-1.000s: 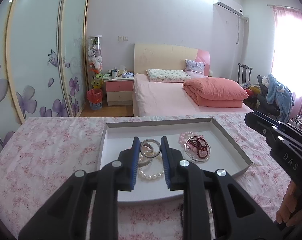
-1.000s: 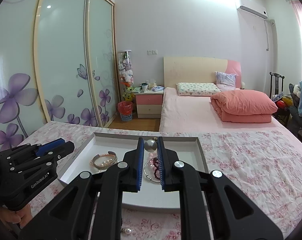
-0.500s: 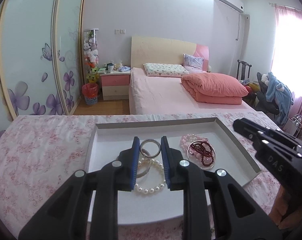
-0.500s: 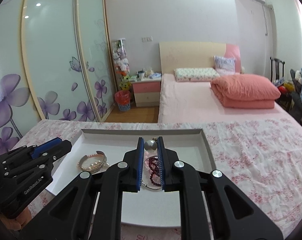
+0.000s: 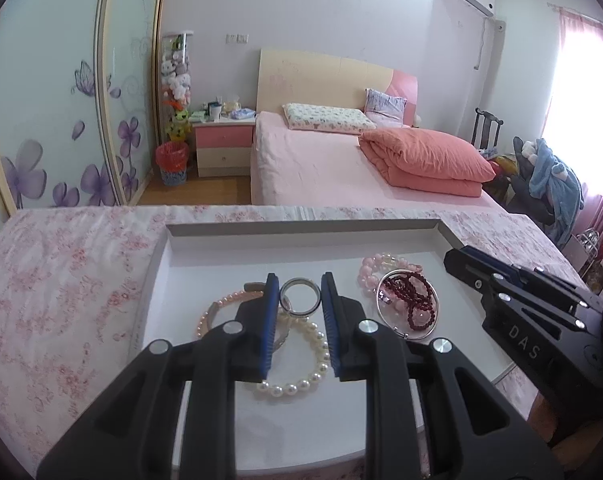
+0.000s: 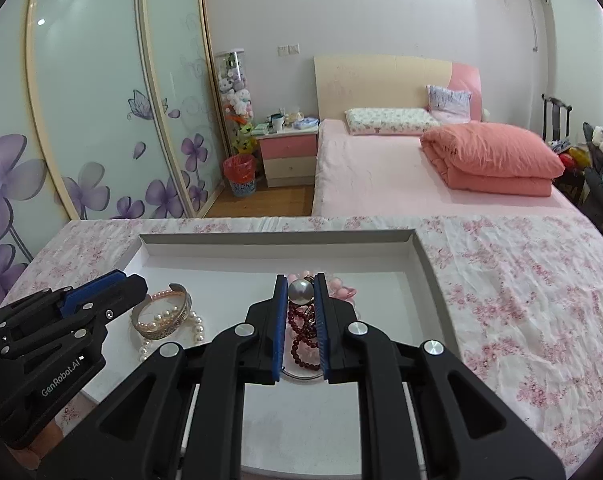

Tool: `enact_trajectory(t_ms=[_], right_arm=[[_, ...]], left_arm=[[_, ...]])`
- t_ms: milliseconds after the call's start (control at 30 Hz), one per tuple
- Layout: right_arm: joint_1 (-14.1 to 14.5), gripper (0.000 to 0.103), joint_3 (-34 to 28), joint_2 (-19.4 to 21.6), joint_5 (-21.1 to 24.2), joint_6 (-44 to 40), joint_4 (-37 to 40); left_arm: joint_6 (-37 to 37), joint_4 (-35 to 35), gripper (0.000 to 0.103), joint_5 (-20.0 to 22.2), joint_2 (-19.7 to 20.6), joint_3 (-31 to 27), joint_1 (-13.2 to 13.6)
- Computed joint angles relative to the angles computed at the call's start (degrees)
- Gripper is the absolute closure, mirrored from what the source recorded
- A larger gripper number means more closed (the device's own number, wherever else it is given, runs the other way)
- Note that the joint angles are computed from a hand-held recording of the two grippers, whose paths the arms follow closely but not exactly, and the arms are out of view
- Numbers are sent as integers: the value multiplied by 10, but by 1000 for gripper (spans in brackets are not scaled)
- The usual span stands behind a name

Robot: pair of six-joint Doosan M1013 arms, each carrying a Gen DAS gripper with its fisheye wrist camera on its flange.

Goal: Organize jewelry
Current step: 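Lower the ring and pearl stud into the tray and open both tools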

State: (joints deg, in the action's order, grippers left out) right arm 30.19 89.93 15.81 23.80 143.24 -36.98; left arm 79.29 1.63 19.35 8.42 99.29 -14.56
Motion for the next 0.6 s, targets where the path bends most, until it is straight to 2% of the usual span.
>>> enact_trajectory(t_ms=[100, 133, 167, 333, 600], right_arm=[[-5, 81, -2, 2, 0, -38, 47], [-5, 70, 0, 1, 1, -36, 49], [-6, 64, 1, 0, 0, -33, 47], [-4, 64, 8, -3, 0, -15, 31], [-2, 64, 27, -19, 0, -2, 20]], left_arm=[[17, -32, 73, 10, 4, -4, 6], [22, -40, 70, 10, 4, -4, 8], [32, -54, 69, 11, 4, -4, 11], [43, -80, 68, 15, 2, -2, 20], [47, -74, 68, 21, -18, 16, 24]])
